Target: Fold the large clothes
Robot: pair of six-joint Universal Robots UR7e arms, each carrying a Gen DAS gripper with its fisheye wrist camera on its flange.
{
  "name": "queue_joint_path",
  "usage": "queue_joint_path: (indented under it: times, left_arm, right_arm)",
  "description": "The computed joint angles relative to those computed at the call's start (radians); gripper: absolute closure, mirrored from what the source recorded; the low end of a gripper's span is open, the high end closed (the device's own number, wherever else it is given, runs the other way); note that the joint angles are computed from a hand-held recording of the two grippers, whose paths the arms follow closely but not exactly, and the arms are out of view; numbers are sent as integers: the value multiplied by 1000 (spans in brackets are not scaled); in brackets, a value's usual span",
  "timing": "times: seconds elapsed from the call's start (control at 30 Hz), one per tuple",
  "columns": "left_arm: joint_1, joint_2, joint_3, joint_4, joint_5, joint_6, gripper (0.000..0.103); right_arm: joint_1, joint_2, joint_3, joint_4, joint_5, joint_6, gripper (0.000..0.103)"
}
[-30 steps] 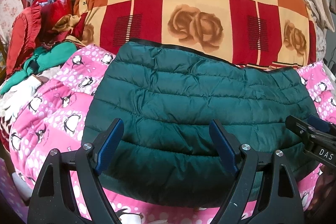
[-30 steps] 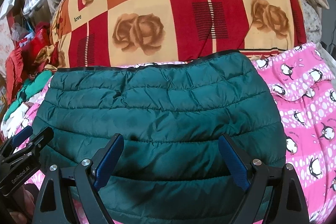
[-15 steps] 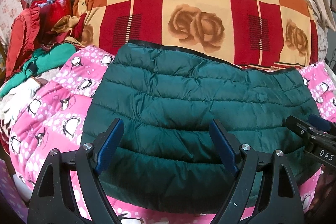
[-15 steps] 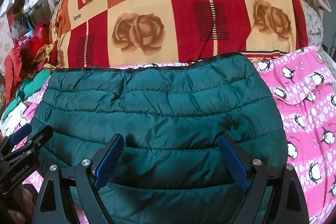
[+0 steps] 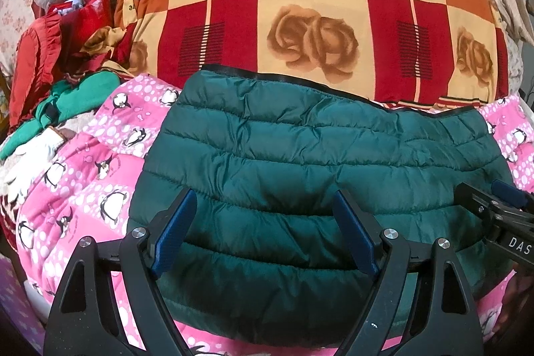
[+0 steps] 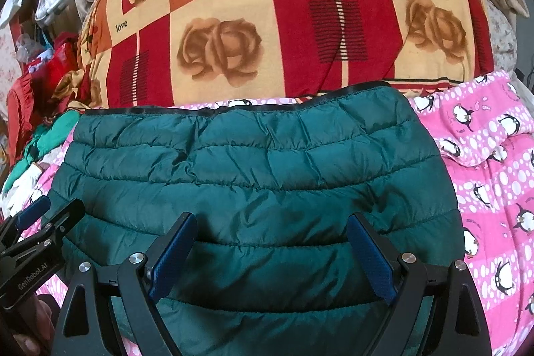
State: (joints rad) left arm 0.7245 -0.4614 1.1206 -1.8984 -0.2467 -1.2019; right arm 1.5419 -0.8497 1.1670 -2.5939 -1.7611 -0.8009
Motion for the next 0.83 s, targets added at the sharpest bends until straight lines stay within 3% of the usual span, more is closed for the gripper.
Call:
queue_joint_path:
  times: [0.53, 0.73, 0.83]
  left_arm:
    - [6, 8, -9, -37, -8, 39, 19]
    - [1, 23, 17, -210, 34, 192, 19]
    - [3, 16, 18, -201, 25, 180, 19]
  right_arm:
    - [-3, 12, -21, 20, 0, 13, 13]
    - [-4, 12, -21, 21, 0, 14, 13]
    - [-4, 13, -23, 22, -1, 16, 13]
